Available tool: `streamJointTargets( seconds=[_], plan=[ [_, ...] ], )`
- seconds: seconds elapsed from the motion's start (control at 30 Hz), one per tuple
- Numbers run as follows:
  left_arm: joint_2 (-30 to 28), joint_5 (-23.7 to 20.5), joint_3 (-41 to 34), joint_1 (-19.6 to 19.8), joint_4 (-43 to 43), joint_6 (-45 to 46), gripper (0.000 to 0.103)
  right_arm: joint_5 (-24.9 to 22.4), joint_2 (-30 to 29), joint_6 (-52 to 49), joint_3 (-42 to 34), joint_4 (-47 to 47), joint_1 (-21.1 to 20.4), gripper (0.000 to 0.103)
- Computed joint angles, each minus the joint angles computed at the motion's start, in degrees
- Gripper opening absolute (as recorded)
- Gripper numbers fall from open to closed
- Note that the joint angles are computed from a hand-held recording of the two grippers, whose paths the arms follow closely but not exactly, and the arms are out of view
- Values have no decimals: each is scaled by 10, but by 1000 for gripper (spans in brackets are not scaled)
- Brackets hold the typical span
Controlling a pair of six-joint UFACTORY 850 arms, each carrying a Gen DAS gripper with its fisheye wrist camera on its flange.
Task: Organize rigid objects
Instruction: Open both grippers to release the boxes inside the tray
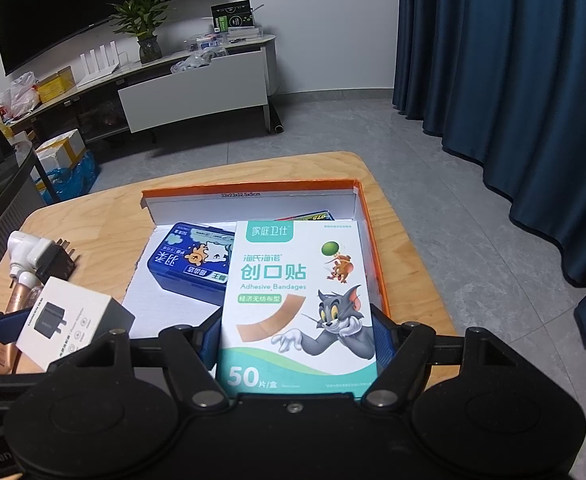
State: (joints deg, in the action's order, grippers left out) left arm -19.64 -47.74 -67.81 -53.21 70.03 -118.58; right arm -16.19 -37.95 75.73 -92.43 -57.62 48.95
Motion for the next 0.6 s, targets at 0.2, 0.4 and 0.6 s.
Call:
streamJointTargets(
  seconds=[0.2, 0.4, 0.6],
  plan=[
    [-6, 6, -7, 3, -3, 8, 79, -3, -9, -12, -10, 13, -3, 84],
    [-16, 16, -16, 9, -9, 18, 79, -7, -20, -38, -26, 39, -7, 84],
    [-23, 53, -22, 19, -19, 33, 79, 19, -10, -5, -10, 3, -14, 90]
  ],
)
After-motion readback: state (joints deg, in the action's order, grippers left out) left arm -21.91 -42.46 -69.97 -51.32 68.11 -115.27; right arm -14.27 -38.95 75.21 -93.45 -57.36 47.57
